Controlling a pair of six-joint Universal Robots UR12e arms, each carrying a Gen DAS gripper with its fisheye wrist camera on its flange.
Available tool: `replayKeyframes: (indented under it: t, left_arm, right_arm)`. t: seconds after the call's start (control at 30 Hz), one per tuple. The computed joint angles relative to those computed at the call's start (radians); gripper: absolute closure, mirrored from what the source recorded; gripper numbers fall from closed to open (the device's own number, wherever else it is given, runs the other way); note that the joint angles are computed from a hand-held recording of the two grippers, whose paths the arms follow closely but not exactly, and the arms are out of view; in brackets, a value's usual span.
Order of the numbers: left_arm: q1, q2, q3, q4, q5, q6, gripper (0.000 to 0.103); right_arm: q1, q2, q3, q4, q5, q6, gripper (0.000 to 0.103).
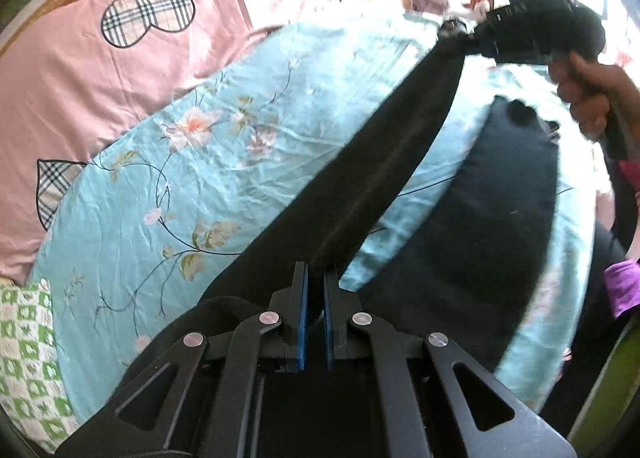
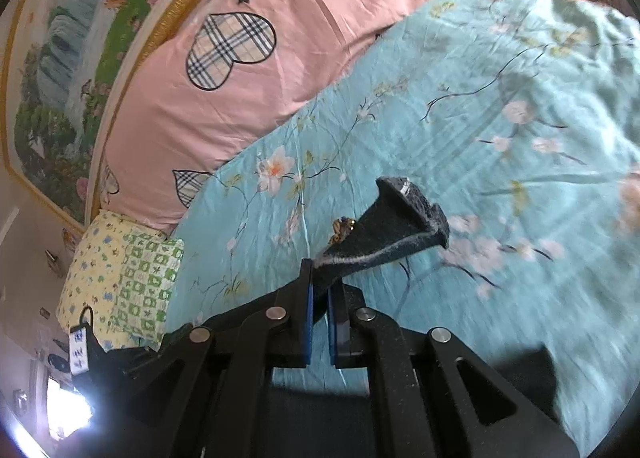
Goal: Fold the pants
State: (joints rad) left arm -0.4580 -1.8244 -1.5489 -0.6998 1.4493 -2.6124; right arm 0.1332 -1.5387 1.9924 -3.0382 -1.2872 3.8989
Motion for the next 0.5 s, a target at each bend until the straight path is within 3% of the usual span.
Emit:
replayKeyframes:
  t: [0.23, 0.5]
  left_arm:
    - [-0.025, 0.054, -0.076, 0.053, -0.03, -0.015, 0.098]
    - [-0.046, 0.079, -0.135, 0.049, -0.03, 0.004, 0.098]
  right_arm:
    - [0.017, -0.087, 0.074, 0.026, -0.045, -0.026, 0.096]
    - [0.034, -0.15, 0.159, 0.03, -0.082, -0.006, 0.096]
